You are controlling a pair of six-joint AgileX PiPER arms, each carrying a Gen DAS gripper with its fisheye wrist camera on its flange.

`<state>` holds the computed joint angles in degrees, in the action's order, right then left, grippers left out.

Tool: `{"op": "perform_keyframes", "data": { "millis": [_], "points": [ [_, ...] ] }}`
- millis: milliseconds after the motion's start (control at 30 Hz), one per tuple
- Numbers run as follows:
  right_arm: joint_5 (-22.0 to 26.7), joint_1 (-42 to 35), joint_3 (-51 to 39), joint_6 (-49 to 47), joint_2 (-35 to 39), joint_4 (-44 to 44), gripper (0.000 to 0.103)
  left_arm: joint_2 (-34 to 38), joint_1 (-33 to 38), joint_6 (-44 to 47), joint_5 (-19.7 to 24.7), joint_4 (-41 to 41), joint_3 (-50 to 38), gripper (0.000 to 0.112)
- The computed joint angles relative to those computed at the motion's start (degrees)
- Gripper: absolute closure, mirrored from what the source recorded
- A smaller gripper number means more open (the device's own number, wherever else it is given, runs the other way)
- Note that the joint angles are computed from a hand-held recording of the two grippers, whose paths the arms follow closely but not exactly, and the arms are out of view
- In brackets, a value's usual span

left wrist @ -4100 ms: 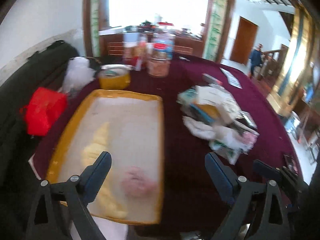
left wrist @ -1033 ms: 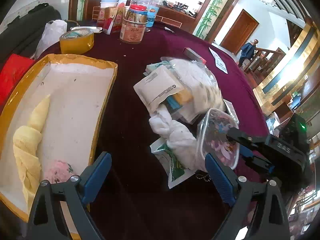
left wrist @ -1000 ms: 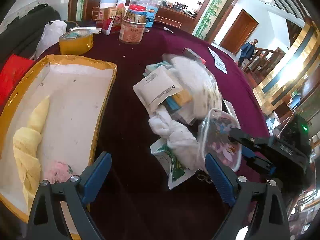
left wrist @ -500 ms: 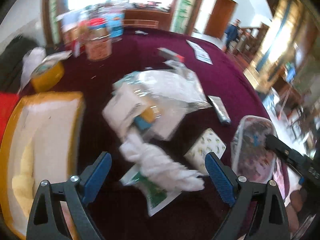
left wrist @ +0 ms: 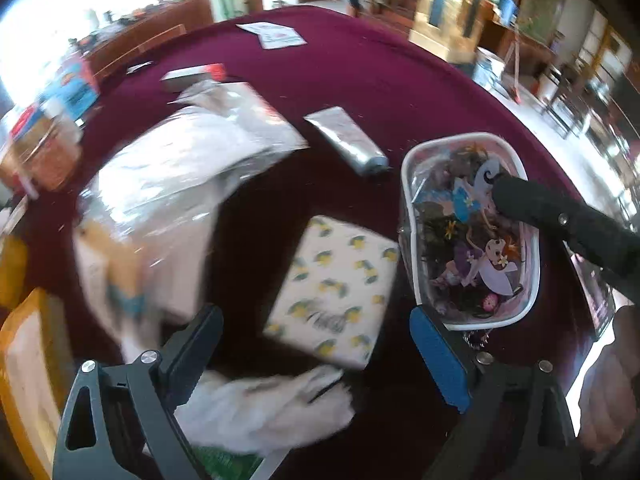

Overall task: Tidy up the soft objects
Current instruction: 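Grasp the lemon-print tissue pack with the left tool while the right tool holds the pouch, then carry pouch and tissue pack into the tray and open both tools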

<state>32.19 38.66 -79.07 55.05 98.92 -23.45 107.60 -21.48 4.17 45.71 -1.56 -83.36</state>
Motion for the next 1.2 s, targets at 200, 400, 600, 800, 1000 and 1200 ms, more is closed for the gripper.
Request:
{"op": "perform_keyframes", "data": {
  "millis": [200,400,600,800,1000,1200],
  "points": [
    [-1.36,-1.34,0.69,-1.38,0.3,3.07,0.073,4.69,0.22,-1.26,1.45,1.79,-3.68,0.029],
    [-3.58,-1.76,2.06,-4.04,-0.44,6.97,0.073,1.67,4.27,0.14,0.9,-5.88,-1.22,0.048],
    [-4.13,1.91,3.22,-0.44,-3.37,3.5,0.073,-11.42,7.47,1.42,-5.52,-12.19,11.28,0.049],
    [-8.08,5.89,2.64,-11.09,-5.06,14.83,0.073,-31.35,18.42,1.25,-7.18,-17.82,25.92,0.048],
    [-4.22,11.02,-9.66,-29.73,3.93,32.86,0.073,-42.9,36.77,2.72,-4.67,-17.3,30.87,0.048],
    [5.39,14.13,-30.41,-35.01,17.44,38.43,0.073,-40.17,51.18,9.3,-3.35,-22.0,29.0,0.048]
  ]
}}
